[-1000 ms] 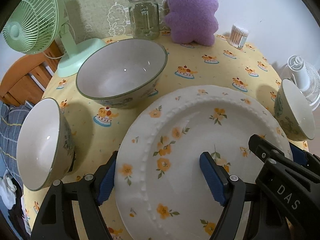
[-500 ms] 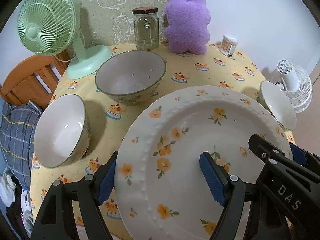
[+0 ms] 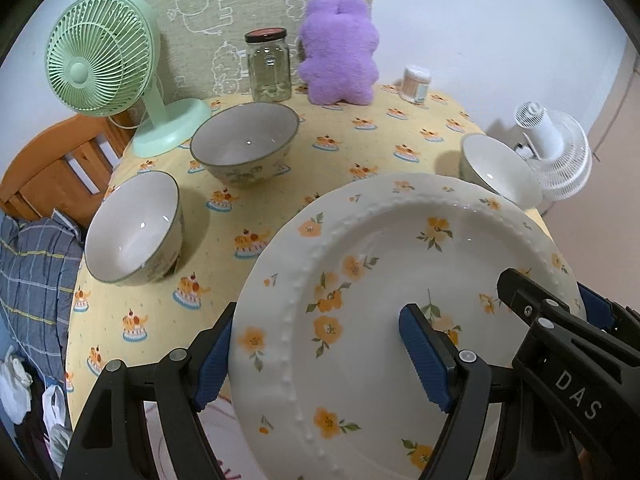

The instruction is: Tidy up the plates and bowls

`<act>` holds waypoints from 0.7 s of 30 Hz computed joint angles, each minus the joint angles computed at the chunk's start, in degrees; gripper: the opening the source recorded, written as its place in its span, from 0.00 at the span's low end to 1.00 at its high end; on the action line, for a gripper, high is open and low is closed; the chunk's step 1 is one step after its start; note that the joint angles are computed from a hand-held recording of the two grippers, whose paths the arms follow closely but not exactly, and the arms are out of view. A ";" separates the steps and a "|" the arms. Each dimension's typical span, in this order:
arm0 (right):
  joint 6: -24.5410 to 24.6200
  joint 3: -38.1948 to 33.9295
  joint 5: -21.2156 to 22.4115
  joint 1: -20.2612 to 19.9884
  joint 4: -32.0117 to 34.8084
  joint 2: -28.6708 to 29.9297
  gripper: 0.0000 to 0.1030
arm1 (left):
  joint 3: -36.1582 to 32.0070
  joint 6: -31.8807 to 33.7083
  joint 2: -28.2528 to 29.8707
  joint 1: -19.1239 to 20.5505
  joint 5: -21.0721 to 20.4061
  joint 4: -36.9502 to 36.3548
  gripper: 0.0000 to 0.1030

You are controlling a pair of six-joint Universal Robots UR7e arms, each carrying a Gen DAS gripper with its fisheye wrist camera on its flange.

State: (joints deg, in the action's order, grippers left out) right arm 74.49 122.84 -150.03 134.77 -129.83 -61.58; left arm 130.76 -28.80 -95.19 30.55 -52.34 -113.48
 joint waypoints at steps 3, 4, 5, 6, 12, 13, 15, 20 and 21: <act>4.72 0.64 0.60 1.35 3.65 -0.92 0.67 | 0.81 -0.83 -1.22 -1.35 -0.72 1.50 0.76; 5.87 0.97 0.90 1.75 4.53 -1.23 0.67 | 1.22 -1.33 -1.79 -1.95 -0.98 2.24 0.76; 6.59 1.22 1.16 2.00 5.02 -1.44 0.67 | 1.45 -1.96 -2.08 -2.44 -1.11 2.85 0.76; 7.29 1.62 1.51 2.34 5.48 -1.76 0.67 | 1.64 -2.76 -2.36 -2.95 -1.23 3.53 0.76; 6.72 4.31 3.08 2.95 4.79 -3.83 0.66 | 3.23 -9.54 -3.30 -6.55 -2.23 7.29 0.76; 6.74 4.71 3.26 3.06 4.75 -4.12 0.66 | 3.33 -10.19 -3.19 -6.87 -2.30 7.55 0.76; 5.74 5.91 3.72 3.01 4.13 -5.19 0.66 | 3.75 -12.70 -2.98 -8.08 -2.72 8.37 0.76; 2.82 9.25 4.67 2.73 3.04 -8.51 0.66 | 5.32 -18.80 -2.20 -11.15 -4.00 9.21 0.76; 1.84 10.08 4.97 2.53 2.50 -9.26 0.66 | 5.62 -19.97 -2.15 -11.69 -4.34 9.41 0.77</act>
State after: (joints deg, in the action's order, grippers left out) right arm 76.32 132.92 -145.06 137.29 -127.32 -70.84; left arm 136.38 -48.77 -97.34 18.86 -56.69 -104.07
